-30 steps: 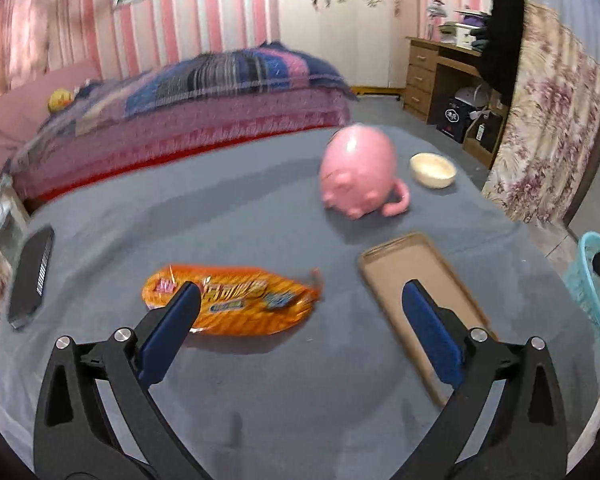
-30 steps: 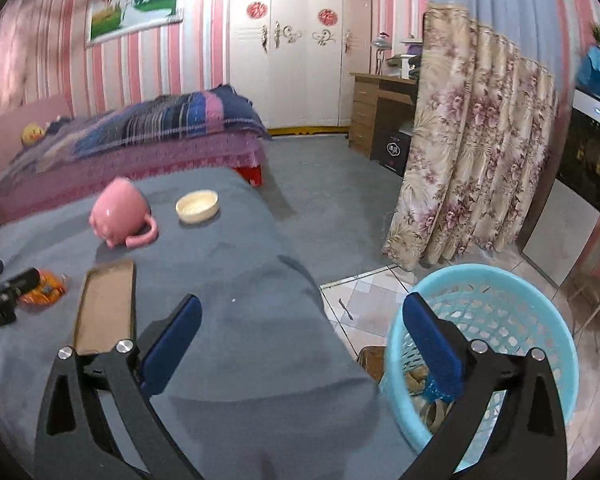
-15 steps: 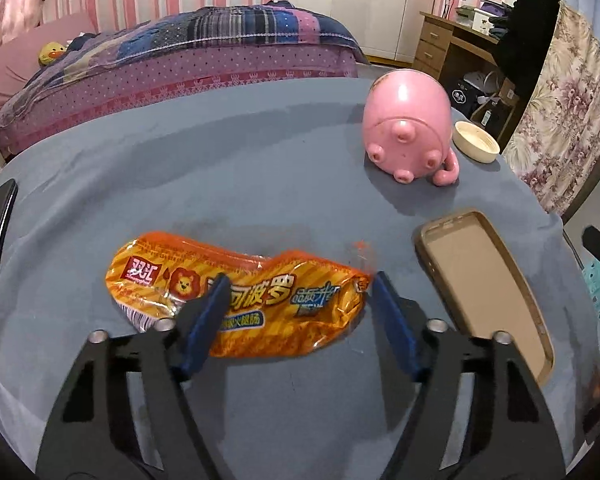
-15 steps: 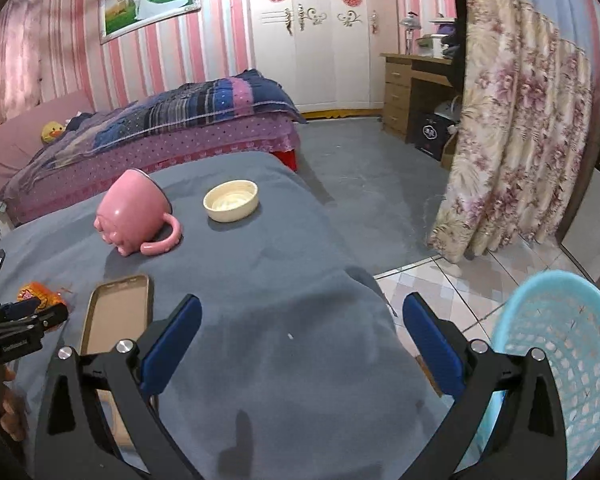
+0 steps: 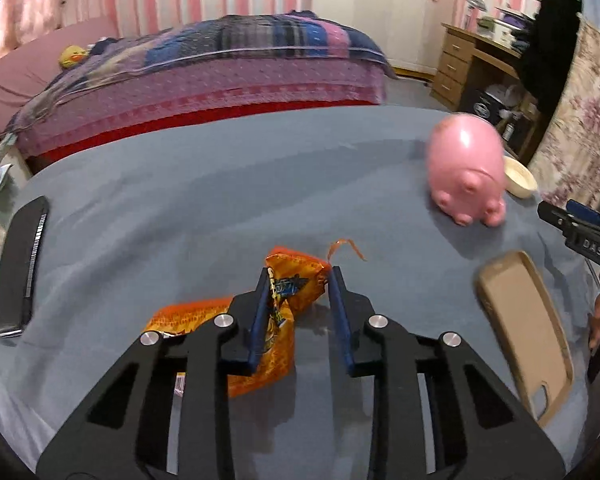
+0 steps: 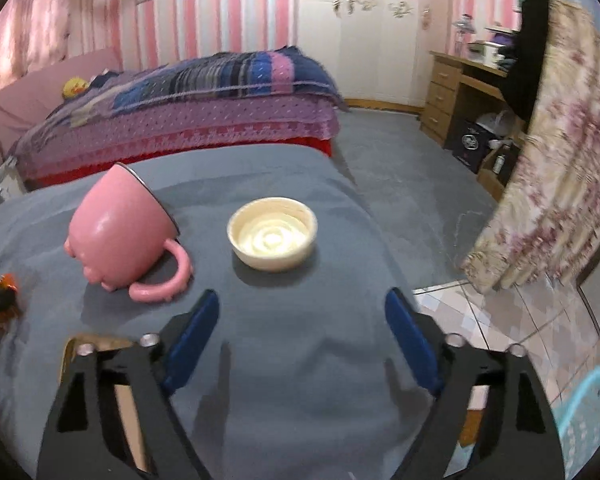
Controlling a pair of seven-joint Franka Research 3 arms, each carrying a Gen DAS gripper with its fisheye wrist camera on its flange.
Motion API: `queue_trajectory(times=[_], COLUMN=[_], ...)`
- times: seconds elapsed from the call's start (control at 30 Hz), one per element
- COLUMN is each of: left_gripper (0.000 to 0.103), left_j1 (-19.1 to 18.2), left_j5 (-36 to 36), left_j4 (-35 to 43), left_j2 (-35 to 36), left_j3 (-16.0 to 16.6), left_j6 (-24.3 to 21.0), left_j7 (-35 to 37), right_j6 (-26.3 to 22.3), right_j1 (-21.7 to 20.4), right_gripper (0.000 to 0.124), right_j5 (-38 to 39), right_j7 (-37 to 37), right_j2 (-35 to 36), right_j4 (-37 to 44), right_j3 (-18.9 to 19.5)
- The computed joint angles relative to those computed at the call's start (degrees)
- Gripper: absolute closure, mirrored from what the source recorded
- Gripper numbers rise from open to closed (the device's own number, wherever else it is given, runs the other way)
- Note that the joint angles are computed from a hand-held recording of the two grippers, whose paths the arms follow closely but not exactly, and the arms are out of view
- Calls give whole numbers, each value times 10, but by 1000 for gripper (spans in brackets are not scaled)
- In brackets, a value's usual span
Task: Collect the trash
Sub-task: 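Grasp the orange snack bag with the left tool while the right tool grasps the white bowl, then carry the snack bag and white bowl over the blue basket with both tools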
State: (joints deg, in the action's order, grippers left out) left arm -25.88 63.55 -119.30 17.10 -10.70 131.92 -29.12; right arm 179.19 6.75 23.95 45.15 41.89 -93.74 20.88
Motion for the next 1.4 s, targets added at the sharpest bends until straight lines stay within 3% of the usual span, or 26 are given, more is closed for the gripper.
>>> queue_trajectory(times=[0.23,0.43,0.63,0.77,0.87,1.0,1.17,1.4], left_gripper=[76,76,76,76,76,76,76,77], left_j1=[11,17,11,7,0,-11,-26,-53], left_j5=[-8,-3,-13,-3,3,11,26,25], left_j4=[-33,-37,-26,-23,-15,3,34,101], left_j2=[-22,-23,-23,-33,-37,-40,-38,-6], left_j3=[1,-2,-9,-12,-18,-24,-32,-34], left_j6=[-2,0,-33,-38,-46,-61,-74,-92], left_j7=[-31,-36,-14,-13,-11,-7,0,38], right_j6=[-61,-113,-93,-31,45,128,160,174], right_j1=[67,93,77,4,-73,-222,-342,-453], right_gripper=[53,64,64,64,64,64,64,64], right_j5=[-24,-30,-18,4,28,-15,-72,-142], right_j7=[31,64,42,-6,-85,-113,-82,-21], right_j2=[39,73,68,30,-8,-46,-79,-107], right_j4=[83,153,136,50,-42,-167,-261,-332], right_j3=[-63,-90,-69,12,94,230,313,376])
